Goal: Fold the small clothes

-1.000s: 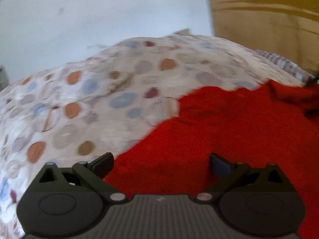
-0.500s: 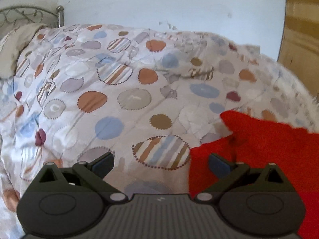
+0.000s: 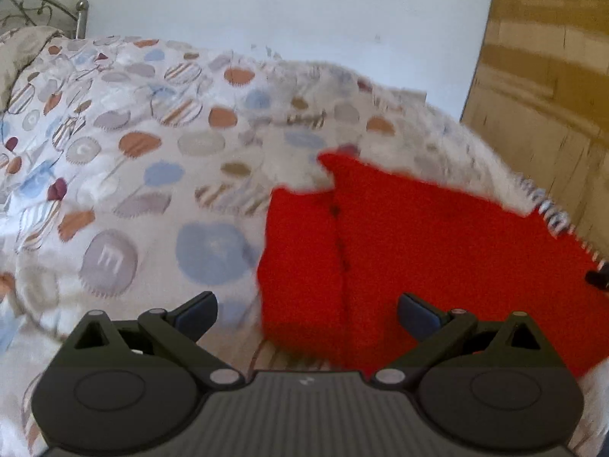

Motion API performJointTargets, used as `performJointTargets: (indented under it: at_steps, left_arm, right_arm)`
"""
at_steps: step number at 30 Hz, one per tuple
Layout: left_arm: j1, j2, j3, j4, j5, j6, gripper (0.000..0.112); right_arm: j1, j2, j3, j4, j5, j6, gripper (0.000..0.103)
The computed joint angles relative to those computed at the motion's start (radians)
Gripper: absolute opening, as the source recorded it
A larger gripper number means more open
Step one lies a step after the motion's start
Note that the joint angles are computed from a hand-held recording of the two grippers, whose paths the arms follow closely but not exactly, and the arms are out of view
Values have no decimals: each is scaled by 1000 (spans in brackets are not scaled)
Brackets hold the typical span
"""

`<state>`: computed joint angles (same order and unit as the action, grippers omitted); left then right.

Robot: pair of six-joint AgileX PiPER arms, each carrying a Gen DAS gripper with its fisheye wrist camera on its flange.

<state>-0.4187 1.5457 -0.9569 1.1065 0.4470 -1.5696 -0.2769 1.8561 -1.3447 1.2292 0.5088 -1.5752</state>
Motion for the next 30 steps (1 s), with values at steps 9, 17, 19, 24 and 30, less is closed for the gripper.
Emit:
performJointTargets:
  at_steps: [9,17,19,24,30]
  left_arm:
    - [-9,4,8,-159,91,82,103]
    - [-88,-31,-8,-171,213,107,103]
    - [-99,-31,-6,-171,233,115,103]
    - [-94,-57,8,-211,241,144,103]
    - [-113,-84,20,-254,278,164,103]
  right_arm:
    - [-112,21,102,155,52,-9,103]
    - [-116,-84,173,131,39,18,103]
    - [-111,-117,203,175,26,-39,103]
    - [-117,-186,236,198,66,-50,103]
    - [-42,-240,243,142,49,1,103]
